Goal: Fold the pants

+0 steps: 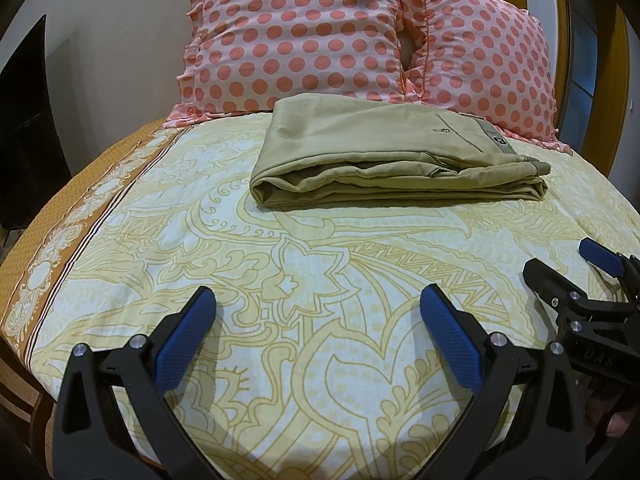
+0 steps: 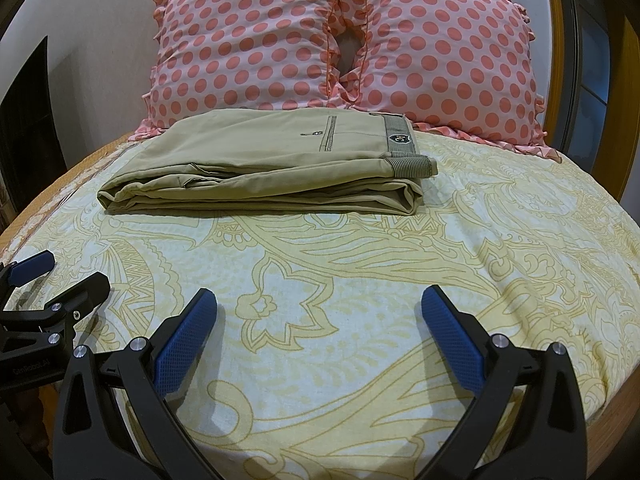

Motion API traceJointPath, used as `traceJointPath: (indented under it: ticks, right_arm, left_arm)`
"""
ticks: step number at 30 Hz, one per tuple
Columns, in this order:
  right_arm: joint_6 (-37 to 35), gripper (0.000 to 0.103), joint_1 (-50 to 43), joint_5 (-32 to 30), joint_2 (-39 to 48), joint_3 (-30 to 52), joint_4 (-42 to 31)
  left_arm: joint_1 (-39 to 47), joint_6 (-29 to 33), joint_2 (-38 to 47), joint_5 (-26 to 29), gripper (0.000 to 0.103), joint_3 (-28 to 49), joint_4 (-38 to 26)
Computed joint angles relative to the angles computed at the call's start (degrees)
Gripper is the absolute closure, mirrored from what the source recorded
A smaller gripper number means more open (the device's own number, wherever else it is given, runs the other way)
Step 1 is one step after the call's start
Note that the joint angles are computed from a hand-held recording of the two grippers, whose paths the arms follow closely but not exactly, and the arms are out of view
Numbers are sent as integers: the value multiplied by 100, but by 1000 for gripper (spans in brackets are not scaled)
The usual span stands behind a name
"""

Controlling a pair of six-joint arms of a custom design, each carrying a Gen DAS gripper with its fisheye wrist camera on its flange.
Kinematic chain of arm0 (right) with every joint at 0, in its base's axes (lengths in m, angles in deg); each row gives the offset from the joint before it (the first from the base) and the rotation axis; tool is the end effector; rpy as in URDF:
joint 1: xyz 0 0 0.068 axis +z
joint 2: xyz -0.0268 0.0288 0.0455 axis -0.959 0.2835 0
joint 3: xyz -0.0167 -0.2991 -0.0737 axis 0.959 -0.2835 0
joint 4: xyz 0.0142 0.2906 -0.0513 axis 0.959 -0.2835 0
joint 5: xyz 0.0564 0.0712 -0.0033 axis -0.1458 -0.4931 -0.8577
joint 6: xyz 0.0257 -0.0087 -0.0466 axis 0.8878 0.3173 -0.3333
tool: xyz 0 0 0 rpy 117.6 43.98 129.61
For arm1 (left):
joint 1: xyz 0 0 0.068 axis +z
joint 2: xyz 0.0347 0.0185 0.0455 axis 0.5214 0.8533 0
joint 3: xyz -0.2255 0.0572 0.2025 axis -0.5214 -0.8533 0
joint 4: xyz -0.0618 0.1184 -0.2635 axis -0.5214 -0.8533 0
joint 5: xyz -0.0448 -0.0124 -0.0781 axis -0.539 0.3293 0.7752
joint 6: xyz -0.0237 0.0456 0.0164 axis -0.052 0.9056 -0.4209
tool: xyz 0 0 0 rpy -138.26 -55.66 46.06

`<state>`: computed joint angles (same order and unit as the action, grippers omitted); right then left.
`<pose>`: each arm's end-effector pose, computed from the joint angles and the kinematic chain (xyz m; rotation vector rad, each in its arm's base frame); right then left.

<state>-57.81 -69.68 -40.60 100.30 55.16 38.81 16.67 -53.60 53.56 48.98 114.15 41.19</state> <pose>0.2493 0.0111 0.1109 0.1911 2.2041 -0.0475 0.2990 -0.0793 0.1144 0.3384 2.2301 -0.1329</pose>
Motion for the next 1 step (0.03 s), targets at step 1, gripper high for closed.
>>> traceJointPath:
  ticks: [1]
  right_arm:
    - [-3,1,-2,-2,2,1,2]
  left_arm:
    - [4,9,-1,2,2,-4,16]
